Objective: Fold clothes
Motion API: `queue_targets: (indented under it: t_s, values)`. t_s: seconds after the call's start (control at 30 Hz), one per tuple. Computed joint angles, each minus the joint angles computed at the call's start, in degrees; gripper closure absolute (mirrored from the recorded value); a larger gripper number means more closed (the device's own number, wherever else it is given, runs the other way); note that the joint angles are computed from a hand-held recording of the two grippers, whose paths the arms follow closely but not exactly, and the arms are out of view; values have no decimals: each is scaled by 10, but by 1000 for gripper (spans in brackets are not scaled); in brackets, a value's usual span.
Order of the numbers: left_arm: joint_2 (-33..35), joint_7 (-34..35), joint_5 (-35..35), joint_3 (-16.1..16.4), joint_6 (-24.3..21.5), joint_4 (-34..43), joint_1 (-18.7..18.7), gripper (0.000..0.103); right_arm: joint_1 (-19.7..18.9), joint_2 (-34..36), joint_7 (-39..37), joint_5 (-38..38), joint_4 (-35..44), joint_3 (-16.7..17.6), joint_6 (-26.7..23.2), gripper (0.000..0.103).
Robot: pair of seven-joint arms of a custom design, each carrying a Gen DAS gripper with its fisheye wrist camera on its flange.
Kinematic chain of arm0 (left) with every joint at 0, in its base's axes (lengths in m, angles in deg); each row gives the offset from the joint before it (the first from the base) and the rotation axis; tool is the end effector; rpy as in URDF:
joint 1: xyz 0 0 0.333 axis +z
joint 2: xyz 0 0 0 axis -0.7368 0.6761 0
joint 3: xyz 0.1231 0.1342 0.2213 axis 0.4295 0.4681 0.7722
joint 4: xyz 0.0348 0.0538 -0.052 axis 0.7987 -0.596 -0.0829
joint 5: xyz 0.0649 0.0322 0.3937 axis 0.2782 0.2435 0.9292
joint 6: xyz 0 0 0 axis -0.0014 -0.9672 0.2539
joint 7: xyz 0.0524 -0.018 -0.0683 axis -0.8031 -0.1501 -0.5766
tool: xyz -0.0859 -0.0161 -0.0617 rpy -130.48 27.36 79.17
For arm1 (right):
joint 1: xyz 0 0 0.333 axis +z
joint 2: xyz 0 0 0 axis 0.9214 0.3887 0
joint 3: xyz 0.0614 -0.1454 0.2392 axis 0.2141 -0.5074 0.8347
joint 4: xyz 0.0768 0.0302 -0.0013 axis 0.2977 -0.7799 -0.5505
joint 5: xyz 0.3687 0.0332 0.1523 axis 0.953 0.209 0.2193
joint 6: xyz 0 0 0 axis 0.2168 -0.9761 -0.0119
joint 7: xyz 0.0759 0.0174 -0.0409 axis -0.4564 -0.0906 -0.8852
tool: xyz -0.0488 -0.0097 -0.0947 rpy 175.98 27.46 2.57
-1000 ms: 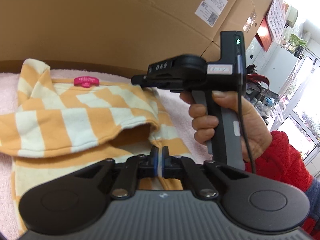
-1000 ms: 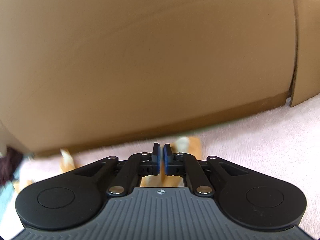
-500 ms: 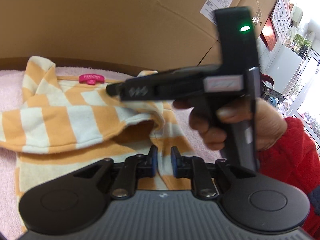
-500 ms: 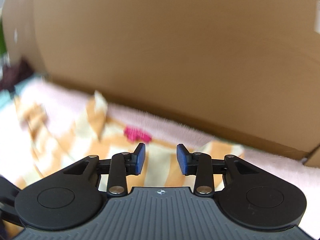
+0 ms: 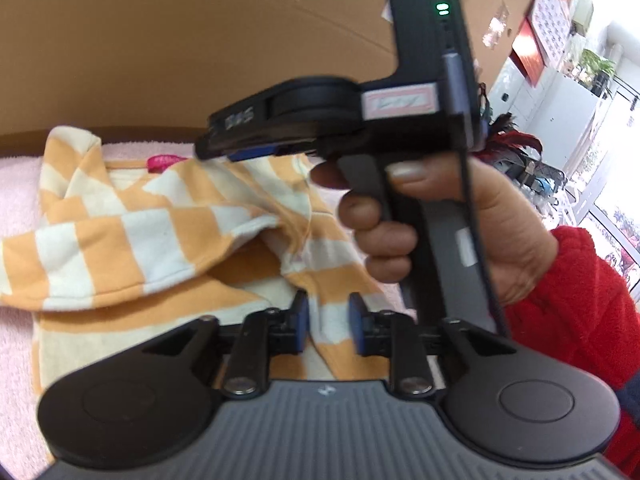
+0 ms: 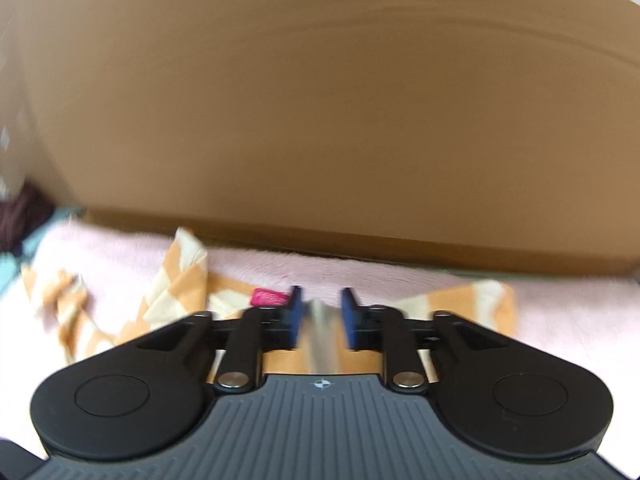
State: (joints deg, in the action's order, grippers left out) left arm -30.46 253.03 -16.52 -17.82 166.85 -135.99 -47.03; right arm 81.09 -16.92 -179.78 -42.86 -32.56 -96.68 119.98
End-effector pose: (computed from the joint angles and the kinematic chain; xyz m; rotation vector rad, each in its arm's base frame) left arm 0.5800 -0.1250 0.3478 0.9381 -2.5400 1.4710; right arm 0.6342 0.1343 0.3887 -1.2934 1.8873 -0.8211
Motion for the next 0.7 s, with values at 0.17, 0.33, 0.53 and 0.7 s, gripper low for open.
queue_targets:
  t_s: [0.17,0.33,0.53,0.7]
  values:
    - [-15,36,-17,-1,14,-16,-5,50,18,-89,99,-64,-87,18,-142,81]
    - [-3,19,-10,2,2,-1,-4,57,-13,-77,119,-28,-96,41,-144,93]
    - [22,-13,5,6,-56,29,12,78,-15,-69,169,-41,-87,47,-158,98]
    - [50,-59,7,0,-88,55,28,67,-32,-97,182,-56,-119,49,-138,99]
